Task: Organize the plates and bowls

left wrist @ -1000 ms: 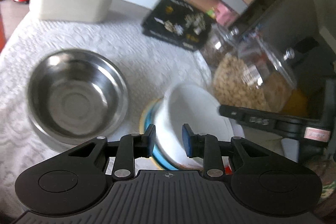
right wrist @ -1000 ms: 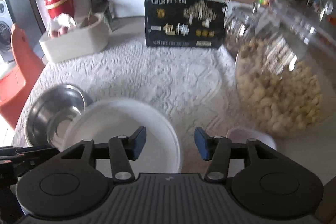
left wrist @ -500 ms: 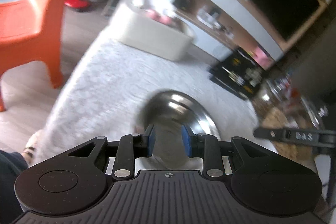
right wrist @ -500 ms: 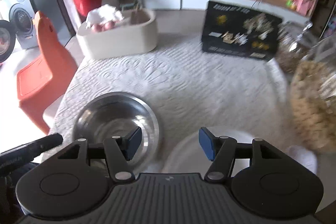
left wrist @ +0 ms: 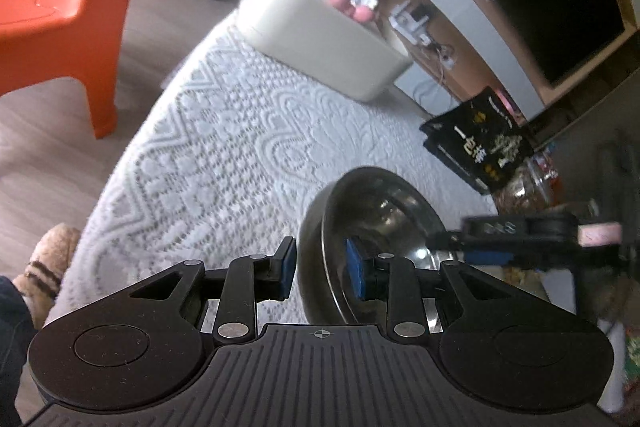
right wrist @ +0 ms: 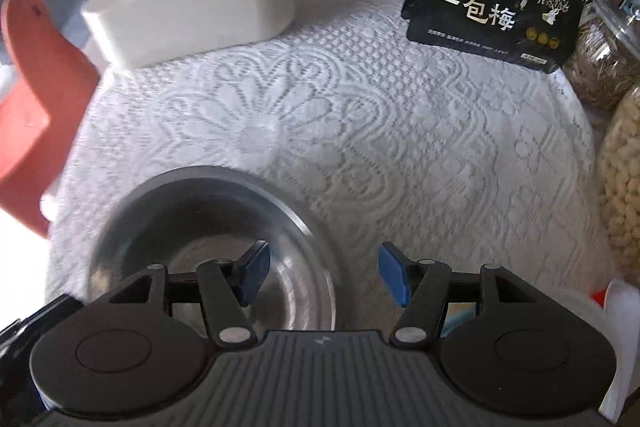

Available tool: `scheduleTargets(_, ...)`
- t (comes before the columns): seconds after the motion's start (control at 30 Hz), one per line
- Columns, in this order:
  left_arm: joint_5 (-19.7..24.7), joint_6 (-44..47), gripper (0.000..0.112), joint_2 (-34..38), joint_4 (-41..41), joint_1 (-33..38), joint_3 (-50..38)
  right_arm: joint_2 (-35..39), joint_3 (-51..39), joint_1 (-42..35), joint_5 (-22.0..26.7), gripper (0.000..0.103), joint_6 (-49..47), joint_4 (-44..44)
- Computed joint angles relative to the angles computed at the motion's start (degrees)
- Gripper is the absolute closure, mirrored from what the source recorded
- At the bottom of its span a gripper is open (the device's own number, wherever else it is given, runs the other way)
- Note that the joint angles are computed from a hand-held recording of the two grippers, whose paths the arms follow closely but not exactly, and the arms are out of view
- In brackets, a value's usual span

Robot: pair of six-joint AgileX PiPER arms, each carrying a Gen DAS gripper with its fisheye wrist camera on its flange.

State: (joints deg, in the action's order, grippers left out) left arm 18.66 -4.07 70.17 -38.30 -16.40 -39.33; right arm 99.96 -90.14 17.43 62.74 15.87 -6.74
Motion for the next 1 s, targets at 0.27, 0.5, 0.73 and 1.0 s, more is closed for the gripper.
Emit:
scheduleTargets(0.27, -0.57, 5.58, 0.081, 3.37, -5.38, -0.01, 0.07, 4.8, -2.0, -1.78, 1.93, 0.041, -2.89, 5.53)
scheduleTargets(0.5, 2.75, 19.45, 0.078, 4.92, -19.66, 2.79, 1.32, 4.97, -0.51, 1.66, 2.04, 0.037, -0.72, 1.02)
scheduleTargets(0.73, 6.07, 32.56, 0.075, 6.11, -31.9, 6.3, 2.71, 3.93, 1.18, 3.02, 1.51, 0.032, -0.01, -0.89)
scheduleTargets(1.0, 6.53, 36.99, 0.073, 5.03, -35.35, 9.75, 4.31, 3.42, -0.01, 3.5, 5.45, 0.032, 1.43, 2.51)
